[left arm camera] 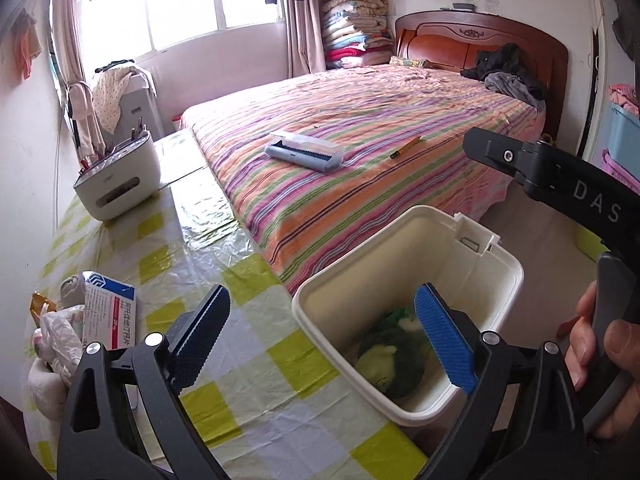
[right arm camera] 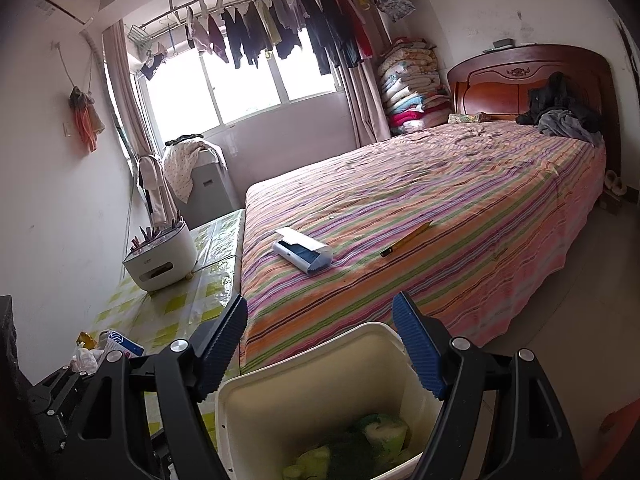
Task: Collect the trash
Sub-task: 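Lower the plush toy into the bin and open the left gripper, then move both grippers back toward the remaining items on the table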
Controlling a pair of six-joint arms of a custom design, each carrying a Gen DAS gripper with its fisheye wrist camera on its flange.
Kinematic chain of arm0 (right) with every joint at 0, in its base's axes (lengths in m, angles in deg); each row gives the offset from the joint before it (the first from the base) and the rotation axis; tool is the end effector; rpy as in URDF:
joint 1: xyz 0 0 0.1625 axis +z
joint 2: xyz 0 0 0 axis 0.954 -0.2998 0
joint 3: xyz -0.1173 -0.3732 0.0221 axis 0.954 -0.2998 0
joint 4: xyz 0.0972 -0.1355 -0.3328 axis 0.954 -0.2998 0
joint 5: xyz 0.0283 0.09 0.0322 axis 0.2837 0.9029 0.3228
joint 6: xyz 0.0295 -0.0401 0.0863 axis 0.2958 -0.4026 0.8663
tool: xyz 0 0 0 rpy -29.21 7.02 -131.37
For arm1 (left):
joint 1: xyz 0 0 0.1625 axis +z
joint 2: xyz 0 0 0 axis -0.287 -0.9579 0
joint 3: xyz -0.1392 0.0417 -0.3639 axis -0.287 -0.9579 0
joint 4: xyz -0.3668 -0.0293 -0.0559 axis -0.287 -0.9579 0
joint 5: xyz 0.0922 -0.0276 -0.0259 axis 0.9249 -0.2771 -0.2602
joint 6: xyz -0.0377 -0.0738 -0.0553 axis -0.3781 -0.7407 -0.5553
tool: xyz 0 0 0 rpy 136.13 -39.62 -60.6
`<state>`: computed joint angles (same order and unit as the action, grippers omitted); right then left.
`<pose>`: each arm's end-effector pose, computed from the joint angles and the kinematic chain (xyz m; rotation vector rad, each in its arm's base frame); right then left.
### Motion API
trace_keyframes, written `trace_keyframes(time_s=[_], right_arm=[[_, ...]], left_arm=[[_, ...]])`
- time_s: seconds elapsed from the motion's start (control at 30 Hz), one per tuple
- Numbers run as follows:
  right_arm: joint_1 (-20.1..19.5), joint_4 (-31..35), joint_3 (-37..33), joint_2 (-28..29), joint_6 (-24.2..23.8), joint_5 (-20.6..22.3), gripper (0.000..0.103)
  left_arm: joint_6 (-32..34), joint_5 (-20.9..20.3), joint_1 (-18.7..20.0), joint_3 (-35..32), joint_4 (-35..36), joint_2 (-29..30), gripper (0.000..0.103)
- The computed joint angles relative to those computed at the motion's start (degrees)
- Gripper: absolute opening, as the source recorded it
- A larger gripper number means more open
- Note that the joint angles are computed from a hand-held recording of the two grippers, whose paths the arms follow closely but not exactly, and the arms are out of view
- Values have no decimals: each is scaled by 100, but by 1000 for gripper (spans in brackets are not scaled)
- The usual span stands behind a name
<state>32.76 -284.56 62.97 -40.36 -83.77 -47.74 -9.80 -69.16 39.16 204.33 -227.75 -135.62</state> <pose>0.1885 -0.3367 0.1347 0.4149 -2.3163 1.4126 -0.2099 -0.3205 0.1186 0.7698 2.1654 -0.8514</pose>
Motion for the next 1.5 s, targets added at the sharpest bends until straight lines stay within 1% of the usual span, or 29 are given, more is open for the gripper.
trace_keyframes(time_s=[0.17, 0.27, 0.43, 0.63, 0.83, 0.93, 1.03, 1.1, 1.2, 1.33, 1.4, 1.43, 1.5], right_arm=[[104, 169, -122, 106, 6, -97, 73], [176, 209, -193, 193, -8, -163, 79], [252, 299, -280, 302, -4, -163, 80], [351, 606, -413, 410, -14, -195, 80], [442, 870, -508, 512, 106, -152, 80], [528, 989, -593, 610, 104, -138, 80], [621, 1118, -700, 721, 92, -137, 80], [691, 1197, -782, 806, 111, -118, 81], [780, 1351, -936, 948, 98, -87, 81], [871, 1587, -1117, 1112, 149, -31, 81], [930, 1782, -1243, 1204, 210, 52, 81], [953, 1820, -1280, 1232, 210, 46, 81], [1064, 1938, -1435, 1375, 176, 36, 81]], left_arm=[[-243, -61, 32, 112, 331, -331, 92], [-372, -134, 62, 138, 599, -561, 92], [-642, -54, 50, 211, 1089, -940, 92], [-1041, -46, 87, 236, 1755, -1473, 92], [-1473, 1, 69, 257, 2427, -2060, 92], [-1715, 83, -19, 254, 2942, -2433, 92], [-2016, 228, -160, 256, 3649, -2885, 93], [-2249, 305, -252, 271, 4130, -3241, 95], [-2513, 382, -302, 277, 4739, -3764, 96], [-2862, 502, -332, 206, 5643, -4361, 96], [-3158, 628, -319, 130, 6249, -4667, 96], [-3247, 651, -278, 97, 6438, -4802, 96], [-3276, 642, -178, 58, 6572, -5020, 96]])
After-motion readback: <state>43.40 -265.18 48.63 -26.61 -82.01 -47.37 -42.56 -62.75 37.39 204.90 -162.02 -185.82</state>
